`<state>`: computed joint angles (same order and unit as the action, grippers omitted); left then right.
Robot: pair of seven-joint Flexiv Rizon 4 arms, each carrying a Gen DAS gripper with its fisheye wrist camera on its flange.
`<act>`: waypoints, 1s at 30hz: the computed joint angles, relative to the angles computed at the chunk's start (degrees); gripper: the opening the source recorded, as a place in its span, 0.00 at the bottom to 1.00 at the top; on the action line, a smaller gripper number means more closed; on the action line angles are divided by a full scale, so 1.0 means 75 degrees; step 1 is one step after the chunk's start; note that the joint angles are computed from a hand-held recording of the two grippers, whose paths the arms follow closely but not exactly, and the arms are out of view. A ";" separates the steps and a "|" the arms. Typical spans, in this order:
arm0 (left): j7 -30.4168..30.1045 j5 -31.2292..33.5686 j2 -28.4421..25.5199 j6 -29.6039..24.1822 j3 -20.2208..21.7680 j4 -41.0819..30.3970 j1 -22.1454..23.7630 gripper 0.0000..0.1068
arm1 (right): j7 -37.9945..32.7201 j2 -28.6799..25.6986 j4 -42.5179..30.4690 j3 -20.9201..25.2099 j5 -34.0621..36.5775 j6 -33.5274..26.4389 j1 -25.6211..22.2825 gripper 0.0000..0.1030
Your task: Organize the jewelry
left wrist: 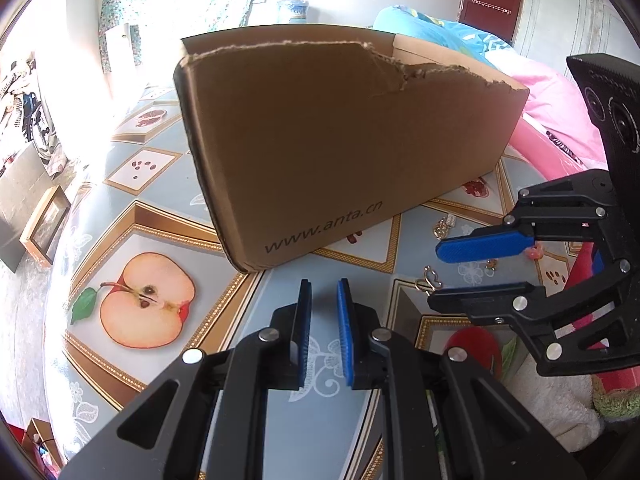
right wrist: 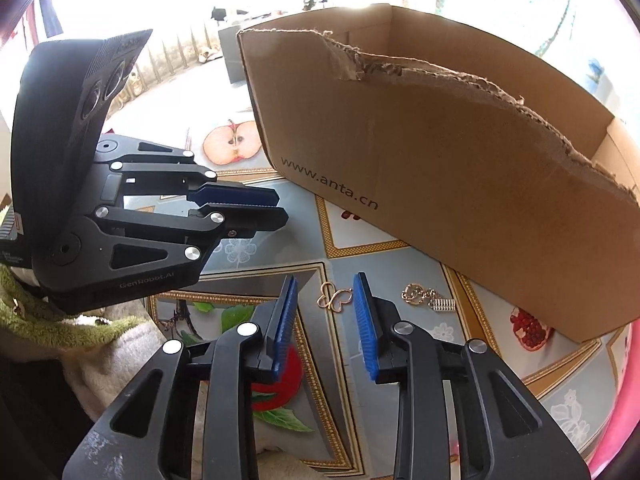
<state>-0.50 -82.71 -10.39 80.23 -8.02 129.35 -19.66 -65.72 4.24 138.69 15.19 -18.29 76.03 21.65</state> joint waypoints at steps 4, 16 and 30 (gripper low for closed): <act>0.0280 -0.0396 0.0006 0.0074 -0.0021 -0.0030 -0.0080 0.11 | -0.1090 -0.0124 -0.0357 -0.0061 0.0468 -0.0635 0.0163 0.28; 0.0740 -0.0901 -0.0034 0.0075 0.0110 -0.0110 -0.0280 0.12 | -0.2830 -0.0471 -0.1394 -0.0023 0.1753 -0.2071 0.0322 0.17; 0.0776 -0.0876 -0.0021 -0.0119 0.0174 -0.0086 -0.0132 0.11 | -0.2873 -0.0548 -0.1892 -0.0016 0.1914 -0.2673 0.0279 0.10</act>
